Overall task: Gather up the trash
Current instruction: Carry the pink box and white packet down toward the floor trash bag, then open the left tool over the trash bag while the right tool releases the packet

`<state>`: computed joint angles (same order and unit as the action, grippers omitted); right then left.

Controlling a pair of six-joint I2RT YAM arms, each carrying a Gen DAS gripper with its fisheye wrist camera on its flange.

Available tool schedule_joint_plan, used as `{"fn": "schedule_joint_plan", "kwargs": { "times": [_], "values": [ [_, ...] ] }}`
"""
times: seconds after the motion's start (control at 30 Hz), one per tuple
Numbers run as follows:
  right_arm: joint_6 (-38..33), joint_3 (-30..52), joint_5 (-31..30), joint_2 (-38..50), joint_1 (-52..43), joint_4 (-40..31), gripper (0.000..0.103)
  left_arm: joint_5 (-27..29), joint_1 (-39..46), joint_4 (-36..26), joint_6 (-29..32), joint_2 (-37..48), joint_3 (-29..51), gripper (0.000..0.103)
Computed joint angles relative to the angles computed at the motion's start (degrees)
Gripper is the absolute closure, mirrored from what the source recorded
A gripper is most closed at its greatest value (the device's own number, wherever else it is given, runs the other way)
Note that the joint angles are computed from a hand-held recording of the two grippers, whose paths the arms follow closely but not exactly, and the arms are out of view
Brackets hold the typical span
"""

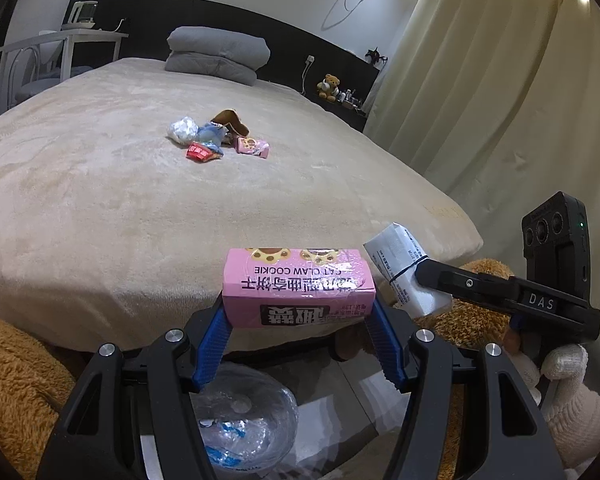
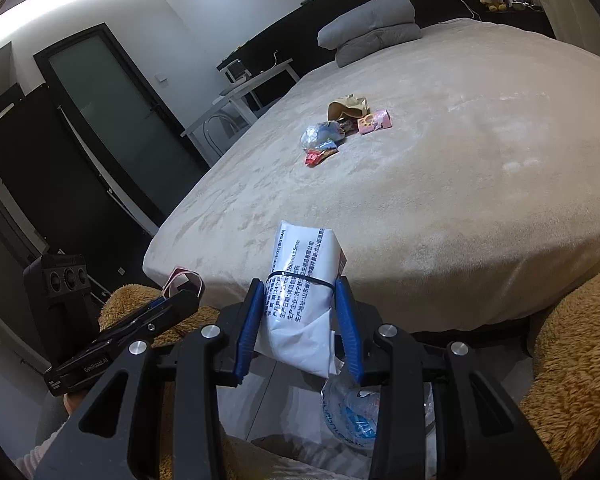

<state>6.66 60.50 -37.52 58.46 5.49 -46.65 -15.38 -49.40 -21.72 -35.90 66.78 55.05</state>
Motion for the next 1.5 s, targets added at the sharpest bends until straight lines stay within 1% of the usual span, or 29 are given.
{"fn": "schedule_joint_plan", "kwargs": {
  "times": [0.1, 0.27, 0.33, 0.5, 0.6, 0.67, 0.77, 0.97, 1.07, 1.17, 1.27, 1.37, 1.4, 1.43, 1.47, 1.5],
  "values": [
    [-0.5, 0.1, -0.2, 0.7, 0.0, -1.2, 0.066, 2.5, 0.8, 0.5, -1.8, 0.3, -0.7, 0.041],
    [-1.0, 0.0, 1.2, 1.4, 0.9, -2.7, 0.066, 7.6, 3.1, 1.0, -5.2, 1.0, -2.1, 0.041],
    [-1.2, 0.2, 2.1, 2.2, 1.8, -3.6, 0.066, 8.7, 3.5, 1.3, -6.3, 1.2, -2.5, 0.041],
    [-0.9, 0.0, 3.7, 3.5, 2.8, -3.9, 0.066, 11.3, 4.4, 1.5, -7.5, 2.1, -2.8, 0.041],
    [-0.7, 0.4, 4.3, 5.1, 2.8, -5.1, 0.066, 14.6, 5.9, 1.6, -9.0, 3.1, -3.1, 0.041],
    [-0.7, 0.7, 4.1, 6.7, 2.6, -6.2, 0.066, 17.4, 7.0, 1.2, -9.9, 4.5, -3.1, 0.041],
    [-0.1, 0.9, 3.4, 10.0, 2.2, -7.4, 0.066, 19.4, 8.0, 0.0, -10.5, 7.0, -2.5, 0.041],
    [2.3, 2.1, 5.4, 16.5, 4.7, -8.8, 0.066, 24.6, 10.2, -3.3, -12.0, 14.1, -0.1, 0.041],
    [3.8, 2.6, 5.9, 19.9, 5.9, -9.0, 0.066, 28.1, 11.5, -3.0, -13.1, 17.2, 0.3, 0.041],
    [4.9, 3.1, 6.5, 22.3, 6.8, -9.0, 0.066, 28.7, 11.4, -5.0, -13.2, 20.7, 2.0, 0.041],
    [5.4, 3.1, 6.6, 23.6, 6.7, -9.1, 0.065, 29.5, 11.3, -5.6, -13.4, 22.8, 3.0, 0.041],
    [5.4, 2.9, 5.3, 23.5, 6.0, -9.0, 0.063, 29.3, 11.1, -6.3, -13.4, 23.2, 3.0, 0.041],
    [5.7, 2.6, 5.3, 23.1, 5.8, -8.6, 0.060, 28.9, 11.1, -6.6, -13.8, 23.1, 3.4, 0.041],
    [6.2, 2.5, 5.6, 22.8, 5.8, -8.2, 0.053, 28.3, 10.9, -6.9, -13.9, 22.6, 3.2, 0.037],
    [6.3, 2.4, 5.2, 22.7, 5.5, -7.9, 0.050, 28.0, 10.9, -6.9, -13.9, 22.4, 3.2, 0.025],
    [6.4, 2.4, 4.7, 22.6, 5.1, -7.9, 0.050, 28.0, 11.1, -6.7, -13.9, 22.0, 2.8, 0.021]
  ]
}}
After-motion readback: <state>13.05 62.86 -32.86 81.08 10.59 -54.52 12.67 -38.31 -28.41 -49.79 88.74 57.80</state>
